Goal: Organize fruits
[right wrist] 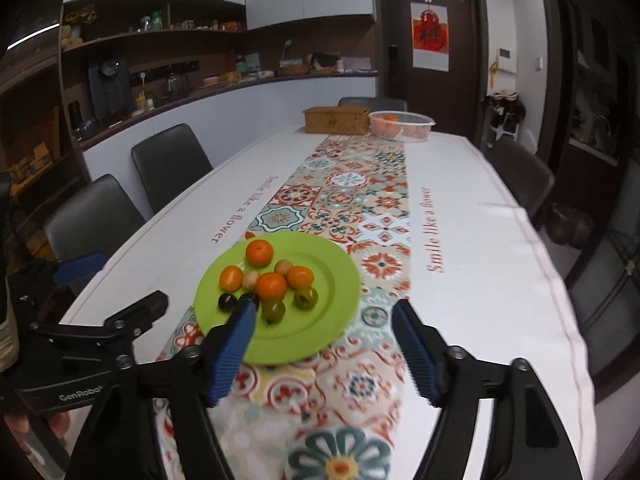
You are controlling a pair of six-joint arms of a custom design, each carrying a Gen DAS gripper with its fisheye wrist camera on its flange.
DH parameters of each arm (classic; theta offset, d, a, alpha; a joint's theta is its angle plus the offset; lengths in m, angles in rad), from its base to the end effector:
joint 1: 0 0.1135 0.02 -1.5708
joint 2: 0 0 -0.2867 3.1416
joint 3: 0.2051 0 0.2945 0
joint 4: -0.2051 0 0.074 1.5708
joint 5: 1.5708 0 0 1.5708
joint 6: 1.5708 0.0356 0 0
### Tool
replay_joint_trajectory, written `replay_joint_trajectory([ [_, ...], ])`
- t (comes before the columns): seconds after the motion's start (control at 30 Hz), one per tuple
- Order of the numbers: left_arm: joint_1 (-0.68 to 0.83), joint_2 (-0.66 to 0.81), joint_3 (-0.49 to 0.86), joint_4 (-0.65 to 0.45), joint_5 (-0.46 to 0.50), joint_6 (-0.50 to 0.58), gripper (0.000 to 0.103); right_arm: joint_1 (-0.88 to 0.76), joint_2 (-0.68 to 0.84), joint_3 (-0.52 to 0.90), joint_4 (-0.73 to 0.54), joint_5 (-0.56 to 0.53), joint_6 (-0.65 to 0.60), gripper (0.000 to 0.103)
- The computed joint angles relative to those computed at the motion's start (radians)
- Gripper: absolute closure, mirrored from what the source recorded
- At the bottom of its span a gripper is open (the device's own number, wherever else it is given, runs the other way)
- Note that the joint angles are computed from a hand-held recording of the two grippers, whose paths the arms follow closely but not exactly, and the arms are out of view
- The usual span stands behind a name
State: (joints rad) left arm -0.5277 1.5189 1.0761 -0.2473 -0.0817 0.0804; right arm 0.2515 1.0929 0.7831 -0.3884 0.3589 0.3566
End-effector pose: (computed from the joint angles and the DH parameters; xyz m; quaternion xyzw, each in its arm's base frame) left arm 0.3261 -0.1867 0.2608 0.2540 0.8676 -0.0584 0.4235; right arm 0.2581 0.0534 0.2683 0.1222 0.8866 -0.0299 0.4452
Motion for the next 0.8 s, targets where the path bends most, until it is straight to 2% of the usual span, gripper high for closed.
replay_joint_trajectory([
  [0.1,-0.016,-0.119,-0.086,-0.006,-0.024,-0.023,0.004,0.073,-0.111,-0.032,-0.085,0.088,0.031,0.022],
  [0.33,-0.09,-0.338,-0.228,-0.033,-0.1,-0.05,0.001,0.21,-0.296,-0.087,-0.25,0.191,0.146,0.02],
  [0.6,-0.145,-0.501,-0.29,-0.114,-0.148,-0.108,0.0,0.369,-0.42,-0.109,-0.409,0.286,0.306,0.02],
  [0.8,-0.179,-0.571,-0.303,-0.176,-0.178,-0.143,0.0,0.483,-0.451,-0.092,-0.502,0.372,0.39,0.02],
])
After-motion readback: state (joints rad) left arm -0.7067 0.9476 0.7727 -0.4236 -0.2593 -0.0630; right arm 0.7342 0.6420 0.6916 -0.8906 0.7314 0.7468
